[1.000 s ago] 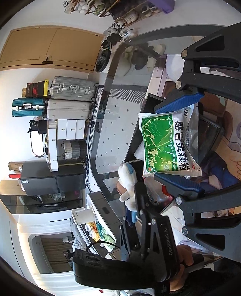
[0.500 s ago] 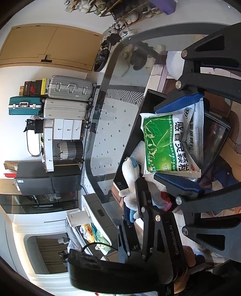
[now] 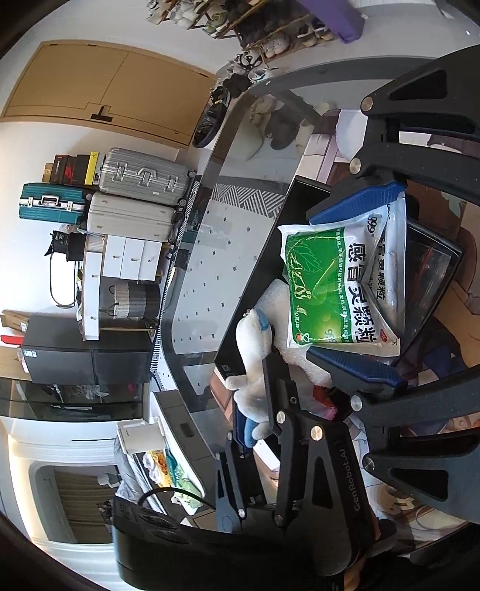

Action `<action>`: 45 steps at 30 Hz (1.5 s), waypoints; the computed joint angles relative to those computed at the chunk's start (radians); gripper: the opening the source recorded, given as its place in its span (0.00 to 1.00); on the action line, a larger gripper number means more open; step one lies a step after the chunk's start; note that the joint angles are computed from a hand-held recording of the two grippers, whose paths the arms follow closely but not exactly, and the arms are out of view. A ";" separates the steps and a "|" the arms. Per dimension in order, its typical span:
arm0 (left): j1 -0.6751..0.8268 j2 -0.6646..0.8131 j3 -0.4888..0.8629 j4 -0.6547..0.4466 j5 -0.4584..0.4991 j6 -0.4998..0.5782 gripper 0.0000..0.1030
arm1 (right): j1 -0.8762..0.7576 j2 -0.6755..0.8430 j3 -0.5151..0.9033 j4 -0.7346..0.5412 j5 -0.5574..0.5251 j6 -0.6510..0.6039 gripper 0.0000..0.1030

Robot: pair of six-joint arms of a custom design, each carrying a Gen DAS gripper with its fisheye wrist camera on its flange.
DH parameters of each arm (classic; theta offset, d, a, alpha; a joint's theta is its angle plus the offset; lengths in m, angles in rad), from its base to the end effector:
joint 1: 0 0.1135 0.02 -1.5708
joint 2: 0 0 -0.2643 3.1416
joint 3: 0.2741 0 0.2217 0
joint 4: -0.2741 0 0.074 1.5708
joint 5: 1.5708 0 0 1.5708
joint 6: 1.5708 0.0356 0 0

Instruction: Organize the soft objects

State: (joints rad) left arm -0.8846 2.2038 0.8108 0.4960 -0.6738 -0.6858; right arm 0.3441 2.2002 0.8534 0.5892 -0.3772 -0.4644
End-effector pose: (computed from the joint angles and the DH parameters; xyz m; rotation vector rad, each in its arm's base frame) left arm 0.2305 -0.2464 0.0476 -0.0505 2.2271 0.0002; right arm 0.3338 0.1336 0.0588 -1.0711 2.0263 0.3761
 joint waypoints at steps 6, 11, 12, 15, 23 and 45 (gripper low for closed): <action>-0.002 -0.028 -0.048 0.053 0.018 -0.026 0.44 | -0.015 -0.038 -0.051 0.023 -0.024 -0.007 0.81; -0.047 -0.080 -0.098 0.071 -0.040 -0.034 0.58 | -0.042 -0.090 -0.125 0.080 -0.059 0.004 0.90; -0.056 -0.091 -0.109 0.076 -0.052 -0.030 0.58 | -0.047 -0.098 -0.138 0.091 -0.063 0.007 0.92; -0.081 -0.126 -0.124 0.049 -0.075 -0.042 0.61 | -0.067 -0.120 -0.181 0.132 -0.082 0.015 0.96; -0.160 -0.194 -0.195 0.061 -0.195 -0.089 0.97 | -0.109 -0.156 -0.286 0.228 -0.160 0.055 0.99; -0.248 -0.053 -0.226 0.050 -0.295 -0.318 1.00 | -0.152 -0.003 -0.415 0.569 -0.232 0.118 0.99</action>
